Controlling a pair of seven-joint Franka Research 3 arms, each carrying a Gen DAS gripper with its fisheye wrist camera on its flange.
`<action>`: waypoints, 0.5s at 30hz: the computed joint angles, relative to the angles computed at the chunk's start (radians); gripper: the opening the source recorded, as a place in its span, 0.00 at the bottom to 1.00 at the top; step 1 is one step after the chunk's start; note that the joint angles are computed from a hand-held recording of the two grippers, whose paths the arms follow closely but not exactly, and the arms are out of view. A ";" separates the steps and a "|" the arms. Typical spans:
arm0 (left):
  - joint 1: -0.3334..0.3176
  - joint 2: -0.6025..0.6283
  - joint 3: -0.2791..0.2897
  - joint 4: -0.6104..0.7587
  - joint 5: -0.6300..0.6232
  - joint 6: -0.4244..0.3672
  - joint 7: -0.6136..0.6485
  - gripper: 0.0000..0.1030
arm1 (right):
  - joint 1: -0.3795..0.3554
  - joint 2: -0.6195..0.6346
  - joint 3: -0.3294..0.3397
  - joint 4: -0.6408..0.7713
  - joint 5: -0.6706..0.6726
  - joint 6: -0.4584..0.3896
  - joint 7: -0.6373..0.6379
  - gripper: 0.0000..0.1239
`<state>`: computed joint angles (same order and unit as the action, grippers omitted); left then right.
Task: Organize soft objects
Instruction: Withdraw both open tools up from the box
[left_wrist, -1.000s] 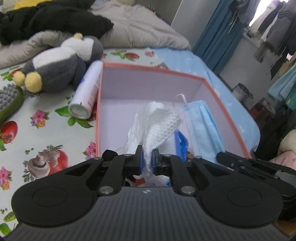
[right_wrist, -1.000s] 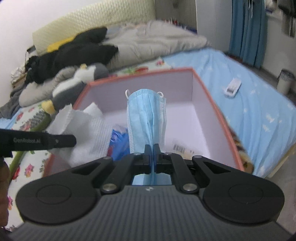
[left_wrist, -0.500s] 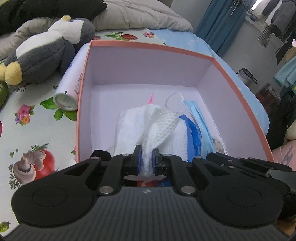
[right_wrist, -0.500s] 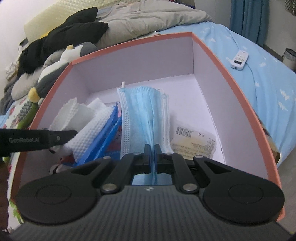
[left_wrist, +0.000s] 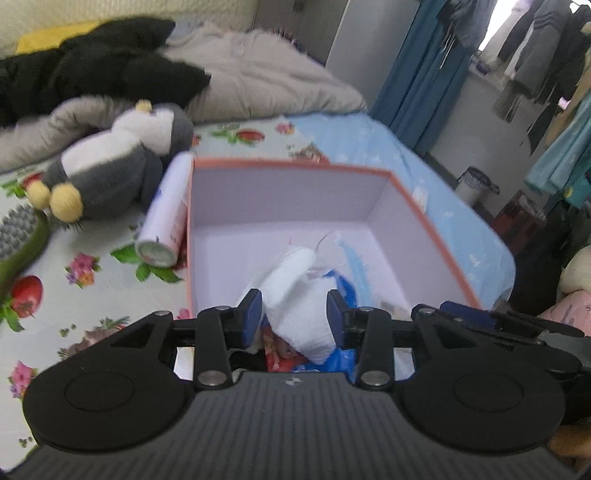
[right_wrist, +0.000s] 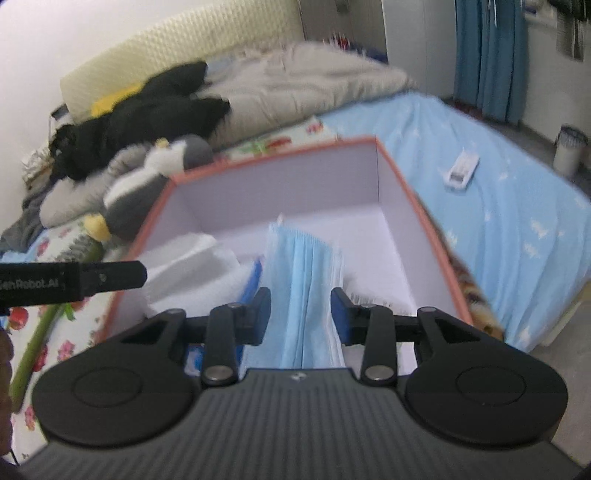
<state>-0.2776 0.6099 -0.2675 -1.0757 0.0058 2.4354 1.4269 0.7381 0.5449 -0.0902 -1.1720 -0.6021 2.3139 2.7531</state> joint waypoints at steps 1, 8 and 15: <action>0.007 -0.027 -0.004 -0.032 -0.005 0.020 0.005 0.43 | 0.014 -0.011 -0.009 -0.002 -0.023 -0.005 0.007 0.31; 0.056 -0.209 -0.033 -0.232 -0.058 0.131 0.050 0.43 | 0.056 -0.099 -0.003 -0.037 -0.153 -0.026 0.098 0.31; 0.084 -0.364 -0.043 -0.394 -0.141 0.190 0.100 0.43 | 0.070 -0.140 0.046 -0.026 -0.202 -0.081 0.140 0.31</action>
<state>-0.1935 0.2459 -0.3102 -1.4695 -0.1347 2.6249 1.5268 0.8082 0.4050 -0.0440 -1.1982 -0.8042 2.2325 2.8927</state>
